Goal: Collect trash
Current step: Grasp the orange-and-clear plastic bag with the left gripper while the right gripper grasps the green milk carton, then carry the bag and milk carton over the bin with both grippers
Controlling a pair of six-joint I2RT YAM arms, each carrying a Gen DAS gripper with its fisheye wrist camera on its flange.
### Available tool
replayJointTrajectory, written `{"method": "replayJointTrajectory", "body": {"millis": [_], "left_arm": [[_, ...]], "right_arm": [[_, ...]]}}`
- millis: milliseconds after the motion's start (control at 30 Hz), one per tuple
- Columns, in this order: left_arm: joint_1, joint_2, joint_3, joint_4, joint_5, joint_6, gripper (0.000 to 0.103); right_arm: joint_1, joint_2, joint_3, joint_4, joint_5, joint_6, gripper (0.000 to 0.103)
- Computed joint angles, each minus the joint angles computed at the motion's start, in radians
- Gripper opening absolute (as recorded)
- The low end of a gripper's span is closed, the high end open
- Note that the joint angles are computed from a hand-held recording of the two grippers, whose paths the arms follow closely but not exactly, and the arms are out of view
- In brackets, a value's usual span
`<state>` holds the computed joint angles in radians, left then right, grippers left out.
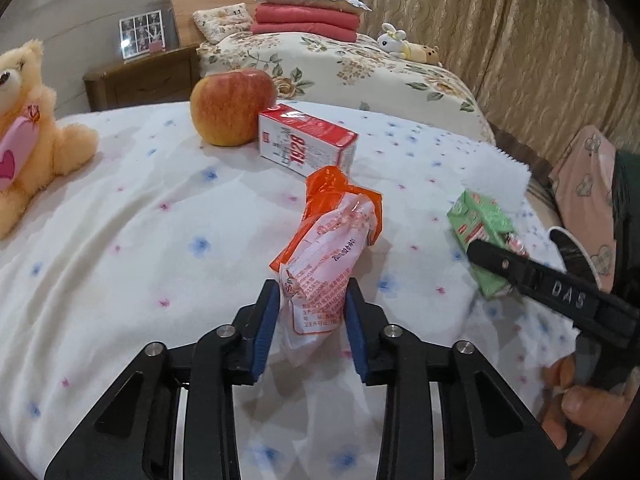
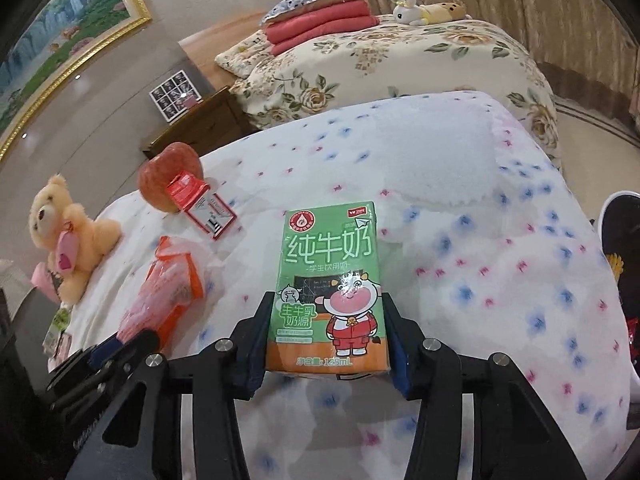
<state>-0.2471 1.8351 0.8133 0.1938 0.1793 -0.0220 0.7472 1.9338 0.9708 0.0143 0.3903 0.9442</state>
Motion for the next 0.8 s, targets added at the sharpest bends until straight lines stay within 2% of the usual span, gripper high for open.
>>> {"method": "replayJointTrajectory", "body": {"millis": [67,333,800], "left_arm": [[-0.014,-0.017,-0.015,-0.001,0.008,-0.019,0.024],[-0.119,-0.079,-0.077,0.016,-0.005,-0.073,0.024],[-0.320,-0.104,-0.076,0.016,-0.059,-0.149,0.024]], "right_arm": [[0.006,-0.033,-0.044,0.027,-0.009,-0.001,0.050],[0.035,-0.183,-0.208,0.077,0.007,0.029,0.050],[0.047,-0.473,-0.474,0.044,0.082,0.114,0.050]]}}
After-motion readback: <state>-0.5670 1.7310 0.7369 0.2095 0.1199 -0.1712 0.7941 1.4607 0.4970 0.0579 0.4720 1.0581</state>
